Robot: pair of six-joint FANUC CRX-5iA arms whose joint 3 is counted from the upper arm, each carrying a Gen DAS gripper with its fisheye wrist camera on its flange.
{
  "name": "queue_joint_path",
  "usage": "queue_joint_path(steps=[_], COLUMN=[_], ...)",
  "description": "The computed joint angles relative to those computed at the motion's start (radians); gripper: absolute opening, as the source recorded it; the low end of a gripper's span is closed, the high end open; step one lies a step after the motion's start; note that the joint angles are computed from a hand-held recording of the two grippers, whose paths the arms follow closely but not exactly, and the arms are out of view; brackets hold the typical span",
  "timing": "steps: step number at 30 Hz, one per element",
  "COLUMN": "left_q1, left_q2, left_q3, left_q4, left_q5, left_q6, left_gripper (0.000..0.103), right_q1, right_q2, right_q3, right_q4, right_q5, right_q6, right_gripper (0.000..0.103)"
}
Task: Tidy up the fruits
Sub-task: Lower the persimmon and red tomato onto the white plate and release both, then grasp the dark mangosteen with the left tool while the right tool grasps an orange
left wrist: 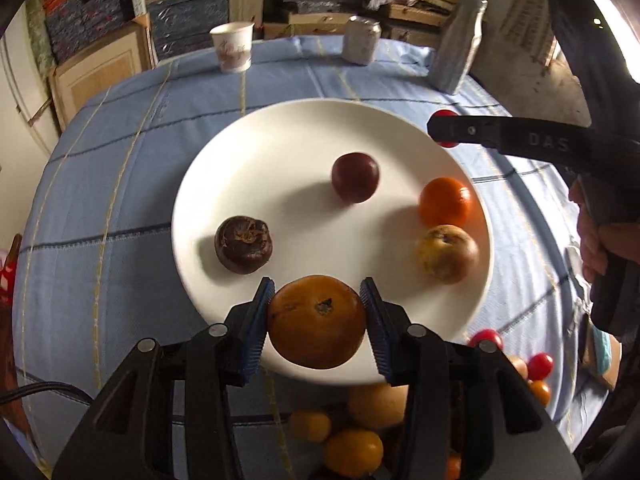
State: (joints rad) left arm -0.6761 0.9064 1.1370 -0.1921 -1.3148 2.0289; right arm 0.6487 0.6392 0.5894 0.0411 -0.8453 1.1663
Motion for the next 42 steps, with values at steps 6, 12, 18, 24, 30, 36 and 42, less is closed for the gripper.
queue_joint_path(steps=[6,12,18,24,30,36,42], left_q1=[0.006,0.017,0.019,0.014,0.008,-0.014,-0.036], left_q2=[0.076,0.098,-0.027,-0.258,-0.445,-0.505,-0.451], left_q3=[0.108,0.133,-0.034,-0.358,-0.677,-0.808,-0.754], left_q4=[0.009,0.04,0.025,-0.022,0.014,0.032,0.02], left_q5=[-0.079,-0.083,0.046,0.178,0.212,0.24,0.252], left_q6=[-0.001,-0.025,-0.022,0.026,0.02,-0.022,-0.077], left_gripper=[0.044,0.051,0.066,0.088,0.092,0.092,0.093], right_q1=[-0.016,-0.017,0.027,0.086,0.22,0.312,0.368], right_q2=[0.086,0.053,-0.143,-0.423,-0.569,-0.64,-0.658], right_q3=[0.107,0.051,-0.213,-0.641,-0.856,-0.941,-0.957], right_q4=[-0.065,-0.063,0.206,0.67,0.624,0.457,0.535], right_q5=[-0.058,-0.013,0.16,0.323,0.18,0.085,0.029], right_q6=[0.06,-0.032,-0.257,-0.787,-0.946,-1.002,-1.035], right_gripper=[0.032,0.053,0.06,0.085,0.099,0.099,0.099])
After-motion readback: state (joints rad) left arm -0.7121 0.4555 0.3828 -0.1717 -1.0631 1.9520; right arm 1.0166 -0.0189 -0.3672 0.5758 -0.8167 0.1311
